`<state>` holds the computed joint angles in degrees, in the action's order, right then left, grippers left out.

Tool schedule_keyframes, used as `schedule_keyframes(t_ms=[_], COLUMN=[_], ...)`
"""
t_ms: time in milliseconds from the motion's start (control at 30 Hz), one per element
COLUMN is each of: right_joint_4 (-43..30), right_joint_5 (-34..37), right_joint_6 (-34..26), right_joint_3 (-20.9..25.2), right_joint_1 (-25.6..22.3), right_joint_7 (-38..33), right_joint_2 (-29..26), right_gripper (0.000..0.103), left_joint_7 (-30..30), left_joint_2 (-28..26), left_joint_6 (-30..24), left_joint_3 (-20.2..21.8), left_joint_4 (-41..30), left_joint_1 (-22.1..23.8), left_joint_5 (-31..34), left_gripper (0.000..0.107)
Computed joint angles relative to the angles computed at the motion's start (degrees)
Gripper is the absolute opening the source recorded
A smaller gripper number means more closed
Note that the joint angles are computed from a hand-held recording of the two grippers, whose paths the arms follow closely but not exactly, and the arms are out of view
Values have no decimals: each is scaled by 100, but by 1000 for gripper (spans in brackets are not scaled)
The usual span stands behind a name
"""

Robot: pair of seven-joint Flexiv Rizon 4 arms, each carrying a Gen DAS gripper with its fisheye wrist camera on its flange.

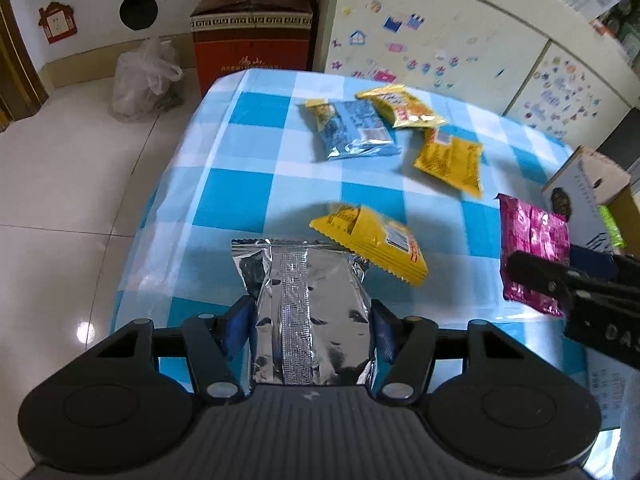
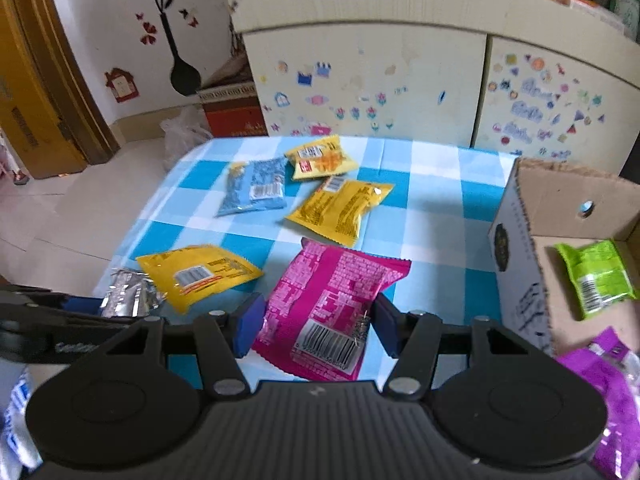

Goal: Organize snacks
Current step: 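Close the left gripper on the silver foil packet while the right gripper grasps the pink packet, then lift the silver packet with the left gripper toward the box while the right gripper carries the pink packet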

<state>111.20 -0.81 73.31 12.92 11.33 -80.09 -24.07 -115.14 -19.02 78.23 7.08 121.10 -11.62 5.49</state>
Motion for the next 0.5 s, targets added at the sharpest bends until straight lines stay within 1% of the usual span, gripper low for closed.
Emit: schedule_keyframes(t_ms=[133,233,367,500], right_joint_4=[82,139,151,81], right_joint_5=[304,621,886,1023], right_joint_6=[-132,-162,-33,-30], right_joint_3=[241,338,268,210], right_joint_1=[-241,-351,-335,-333], right_joint_7=[-349,-621,-745,-750], right_joint_2=[315,528,631,633], right_gripper=[59,59,59,59], left_joint_7=[-248,-472,-675,-796], left_joint_2=[154,271,385,413], left_joint_6=[-3,90,221,293], left_joint_3=[144,222,169,153], left_joint_4=[19,26,44,-28], left_joint_1=[-187,-289,-295,-336], left_joint_5=[247,505,635,773], left_gripper=[66,66,66,66])
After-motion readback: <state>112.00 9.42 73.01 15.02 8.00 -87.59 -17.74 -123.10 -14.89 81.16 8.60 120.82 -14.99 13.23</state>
